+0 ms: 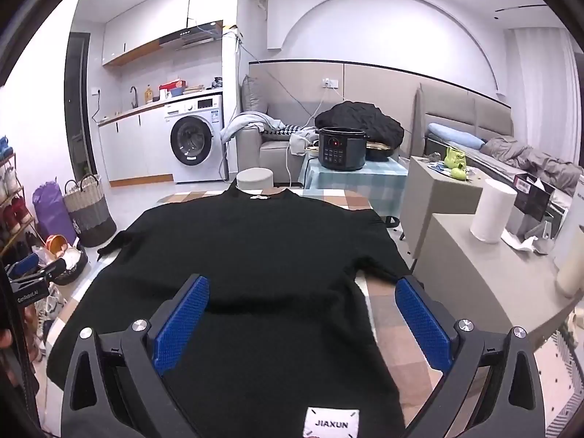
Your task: Fold small clothes
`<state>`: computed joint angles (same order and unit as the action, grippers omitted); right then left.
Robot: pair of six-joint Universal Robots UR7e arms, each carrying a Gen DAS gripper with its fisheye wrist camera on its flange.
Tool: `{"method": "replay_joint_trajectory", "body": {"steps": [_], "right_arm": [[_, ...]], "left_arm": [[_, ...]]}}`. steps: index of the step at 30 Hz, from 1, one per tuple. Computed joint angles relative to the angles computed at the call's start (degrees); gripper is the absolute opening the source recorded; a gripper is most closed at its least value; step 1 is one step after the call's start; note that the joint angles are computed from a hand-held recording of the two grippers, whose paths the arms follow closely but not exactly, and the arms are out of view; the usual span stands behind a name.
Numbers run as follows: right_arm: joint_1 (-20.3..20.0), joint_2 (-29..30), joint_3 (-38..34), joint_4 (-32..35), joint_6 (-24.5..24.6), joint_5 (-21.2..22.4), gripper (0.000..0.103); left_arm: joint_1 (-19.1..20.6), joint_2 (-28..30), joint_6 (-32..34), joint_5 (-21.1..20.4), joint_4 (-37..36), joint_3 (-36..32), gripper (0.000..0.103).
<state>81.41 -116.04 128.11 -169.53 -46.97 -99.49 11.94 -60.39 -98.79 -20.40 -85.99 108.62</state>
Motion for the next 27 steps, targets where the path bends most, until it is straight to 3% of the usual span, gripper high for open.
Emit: {"method": "replay_joint_trajectory", "body": {"steps": [3, 11, 14, 19, 21, 27], "right_arm": [[-1.56, -1.54, -0.67, 2.0, -0.59, 0.79, 0.103], [-4.65, -2.86, -1.58, 6.86, 0.89, 3.12, 0.103], [-3.59, -1.82, -1.77, 6.15, 1.23, 2.22, 0.103], [-0.3, 0.95, -0.82, 3.85, 1.77, -2.58, 0.103], [0.72, 2.05, -0.19, 2.04, 1.17, -3.77, 0.103], [0.17, 3.01, 0.02, 2.96, 1.78, -1.37, 0.103]], "left_arm": [[-0.69, 0.94, -3.54, -0.96, 5.05, -1.68, 0.103], [1.51, 0.9, 0.49, -1.66, 0.62, -1.14, 0.103], [1.64, 1.04, 2.46, -0.31, -1.96, -0.45, 0.103], [2.49, 0.85, 15.3, -0.46, -15.68, 1.9, 0.103], [2.95, 1.8, 18.01, -0.13, -17.97, 1.61, 0.103], [4.59, 3.9, 23.29, -0.16, -24.45, 1.27, 0.103]]}}
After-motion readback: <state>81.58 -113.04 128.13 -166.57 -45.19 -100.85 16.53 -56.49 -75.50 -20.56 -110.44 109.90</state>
